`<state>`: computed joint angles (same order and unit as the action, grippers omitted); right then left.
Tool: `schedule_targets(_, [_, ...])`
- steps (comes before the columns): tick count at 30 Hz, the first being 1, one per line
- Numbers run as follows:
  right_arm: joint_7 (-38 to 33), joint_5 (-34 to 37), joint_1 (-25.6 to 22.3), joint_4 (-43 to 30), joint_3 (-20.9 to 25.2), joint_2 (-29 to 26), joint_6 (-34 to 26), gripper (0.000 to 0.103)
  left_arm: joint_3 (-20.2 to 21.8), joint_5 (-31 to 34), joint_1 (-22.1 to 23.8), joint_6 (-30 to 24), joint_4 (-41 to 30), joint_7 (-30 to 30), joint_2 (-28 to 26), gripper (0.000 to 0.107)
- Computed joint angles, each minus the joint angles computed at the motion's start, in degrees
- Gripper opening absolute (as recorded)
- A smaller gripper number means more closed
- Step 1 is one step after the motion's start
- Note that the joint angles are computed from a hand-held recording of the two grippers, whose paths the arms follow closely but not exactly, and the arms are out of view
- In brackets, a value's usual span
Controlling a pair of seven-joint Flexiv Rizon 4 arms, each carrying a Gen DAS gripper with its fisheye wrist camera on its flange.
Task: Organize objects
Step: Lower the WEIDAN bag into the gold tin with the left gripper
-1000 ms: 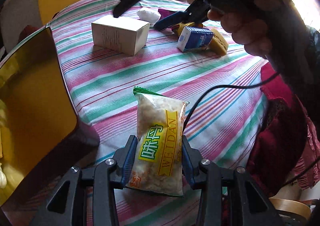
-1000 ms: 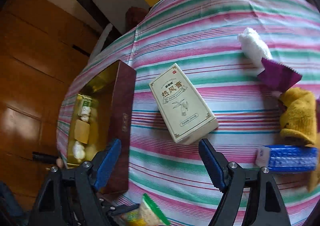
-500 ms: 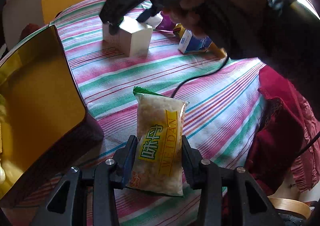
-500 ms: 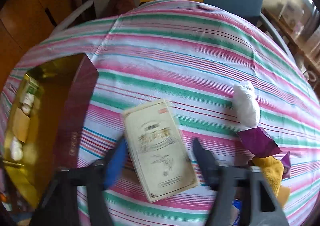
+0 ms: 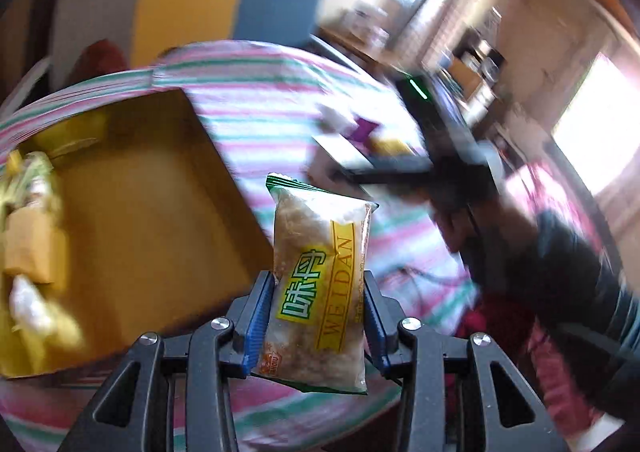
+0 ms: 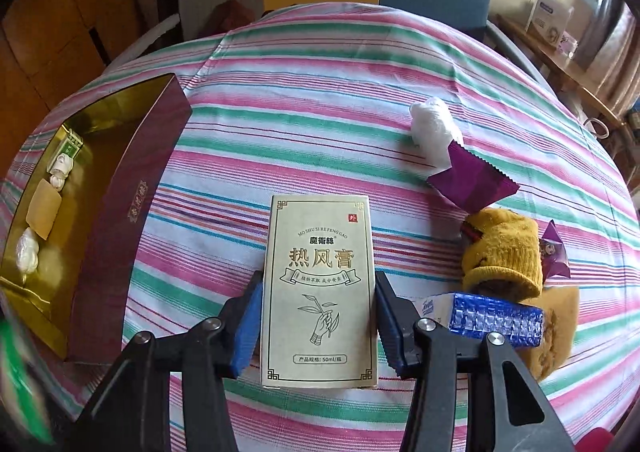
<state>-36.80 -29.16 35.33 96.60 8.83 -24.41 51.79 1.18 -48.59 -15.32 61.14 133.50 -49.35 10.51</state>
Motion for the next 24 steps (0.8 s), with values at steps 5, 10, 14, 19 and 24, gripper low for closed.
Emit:
schedule_targets(5, [1.4, -1.2, 0.1, 1.1, -0.5, 0.2, 2.0, 0.052, 2.0, 4.8, 6.2, 0.2, -5.0, -6.7, -4.2, 0.042])
schedule_targets(10, [1.4, -2.1, 0.3, 1.3, -0.6, 0.2, 2.0, 0.052, 1.7, 10.7, 12.5, 0.9, -12.2, -15.1, -12.8, 0.042])
schedule_targets(14, [1.4, -2.1, 0.2, 1.3, -0.5, 0.2, 2.1, 0.052, 0.2, 10.8, 15.5, 0.5, -17.0, -18.6, -19.1, 0.042])
schedule_targets(19, [1.2, -2.3, 0.2, 1.2, -0.6, 0.1, 2.0, 0.052, 0.5, 20.1, 16.6, 0.3, -23.9, -26.0, -26.0, 0.042])
schedule_targets(24, [1.2, -2.4, 0.3, 1.2, -0.6, 0.0, 2.0, 0.052, 2.5, 31.1, 16.9, -1.8, -30.0, -34.0, -30.4, 0.043])
